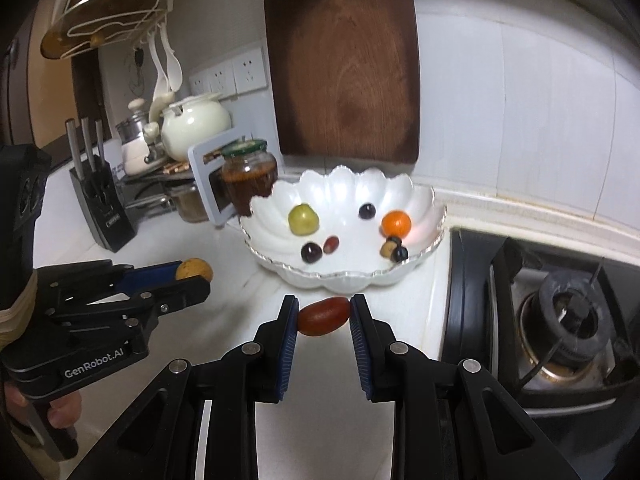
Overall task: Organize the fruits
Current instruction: 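Lift the date and tan fruit with both grippers and carry them over the bowl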
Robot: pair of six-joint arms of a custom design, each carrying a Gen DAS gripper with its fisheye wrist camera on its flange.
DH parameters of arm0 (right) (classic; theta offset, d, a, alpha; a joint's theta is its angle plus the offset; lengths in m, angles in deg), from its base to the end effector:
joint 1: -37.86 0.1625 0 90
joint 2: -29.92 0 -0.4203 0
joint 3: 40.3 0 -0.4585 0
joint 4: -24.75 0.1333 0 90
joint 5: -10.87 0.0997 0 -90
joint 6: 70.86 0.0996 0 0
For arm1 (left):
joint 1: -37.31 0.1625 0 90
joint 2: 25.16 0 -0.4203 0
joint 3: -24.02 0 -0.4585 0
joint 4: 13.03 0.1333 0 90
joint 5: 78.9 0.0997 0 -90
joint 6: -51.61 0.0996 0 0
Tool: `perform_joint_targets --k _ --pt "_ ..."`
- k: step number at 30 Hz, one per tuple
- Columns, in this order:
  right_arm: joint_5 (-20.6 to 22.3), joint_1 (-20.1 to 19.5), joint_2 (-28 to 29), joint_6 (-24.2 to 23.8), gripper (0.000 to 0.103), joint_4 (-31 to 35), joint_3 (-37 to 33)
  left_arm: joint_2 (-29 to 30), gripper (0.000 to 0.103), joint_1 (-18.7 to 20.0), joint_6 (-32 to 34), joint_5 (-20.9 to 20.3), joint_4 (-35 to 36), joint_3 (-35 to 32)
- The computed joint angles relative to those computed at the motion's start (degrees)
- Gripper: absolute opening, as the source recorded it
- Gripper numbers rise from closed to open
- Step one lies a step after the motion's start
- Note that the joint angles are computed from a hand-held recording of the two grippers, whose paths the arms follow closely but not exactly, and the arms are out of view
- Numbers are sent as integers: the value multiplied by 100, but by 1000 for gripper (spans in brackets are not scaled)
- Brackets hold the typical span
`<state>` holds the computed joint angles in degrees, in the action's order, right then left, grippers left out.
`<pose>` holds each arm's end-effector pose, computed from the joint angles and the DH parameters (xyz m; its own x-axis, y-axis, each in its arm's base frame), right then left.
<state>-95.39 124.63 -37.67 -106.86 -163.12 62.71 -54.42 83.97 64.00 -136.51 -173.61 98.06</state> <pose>0.0678 -0.6696 0.3295 -0.7794 -0.0272 0.6259 -0.5341 0.5511 -0.6412 -0.4260 -0.7234 0.0126 -0.6235 0.5409 -0.5644 0.7696 0.5516 -0.3216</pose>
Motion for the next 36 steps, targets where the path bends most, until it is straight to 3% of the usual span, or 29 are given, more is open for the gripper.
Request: perform_joint_targets --k 10,23,36 --pt "-58 138 96 -44 28 -42 -280 55 26 -116 44 226 -290 -230" --pt "-102 244 339 154 28 180 -933 480 26 -141 232 288 -335 -1106" --pt "-293 276 708 135 28 466 -1722 1168 26 -38 187 115 495 -2466"
